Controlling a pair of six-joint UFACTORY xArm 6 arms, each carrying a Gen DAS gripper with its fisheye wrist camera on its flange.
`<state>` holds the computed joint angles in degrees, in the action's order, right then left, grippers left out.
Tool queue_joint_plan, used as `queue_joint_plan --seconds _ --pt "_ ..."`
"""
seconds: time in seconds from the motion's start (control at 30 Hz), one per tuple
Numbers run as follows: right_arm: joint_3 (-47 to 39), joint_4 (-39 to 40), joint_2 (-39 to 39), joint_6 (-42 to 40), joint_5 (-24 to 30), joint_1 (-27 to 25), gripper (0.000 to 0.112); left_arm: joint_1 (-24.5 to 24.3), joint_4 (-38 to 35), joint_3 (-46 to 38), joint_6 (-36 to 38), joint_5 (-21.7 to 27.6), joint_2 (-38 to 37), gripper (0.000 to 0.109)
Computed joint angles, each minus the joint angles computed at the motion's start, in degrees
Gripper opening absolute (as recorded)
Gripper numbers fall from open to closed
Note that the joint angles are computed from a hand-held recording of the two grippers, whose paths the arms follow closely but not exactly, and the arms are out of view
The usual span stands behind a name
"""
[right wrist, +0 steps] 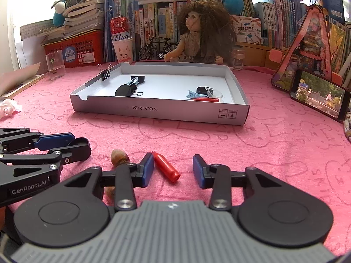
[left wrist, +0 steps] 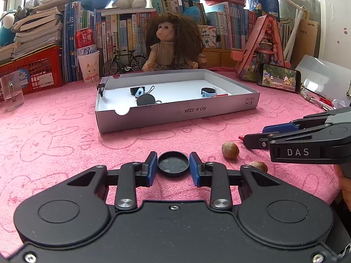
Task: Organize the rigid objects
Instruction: 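Grasp the red marker cap with the right tool while the left tool holds the black cap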
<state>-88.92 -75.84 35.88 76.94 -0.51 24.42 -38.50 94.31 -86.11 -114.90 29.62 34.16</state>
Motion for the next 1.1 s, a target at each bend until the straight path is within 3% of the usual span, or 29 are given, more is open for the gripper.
queue_joint_plan --seconds 0.13,0.43,1.1 --pt "0.22 -5.14 -0.57 5.23 0.35 -0.64 0.057 -0.04 -0.06 -0.03 0.12 0.05 0.02 0.03" --pt "2.53 -12.58 -2.88 12.23 1.48 -1.86 0.058 -0.06 -0.05 -0.01 0.11 0.09 0.01 0.03" --pt "5.88 -19.13 -5.85 20.46 6.34 -3.64 0.067 -0.08 -0.02 -0.13 0.06 0.11 0.14 0.03"
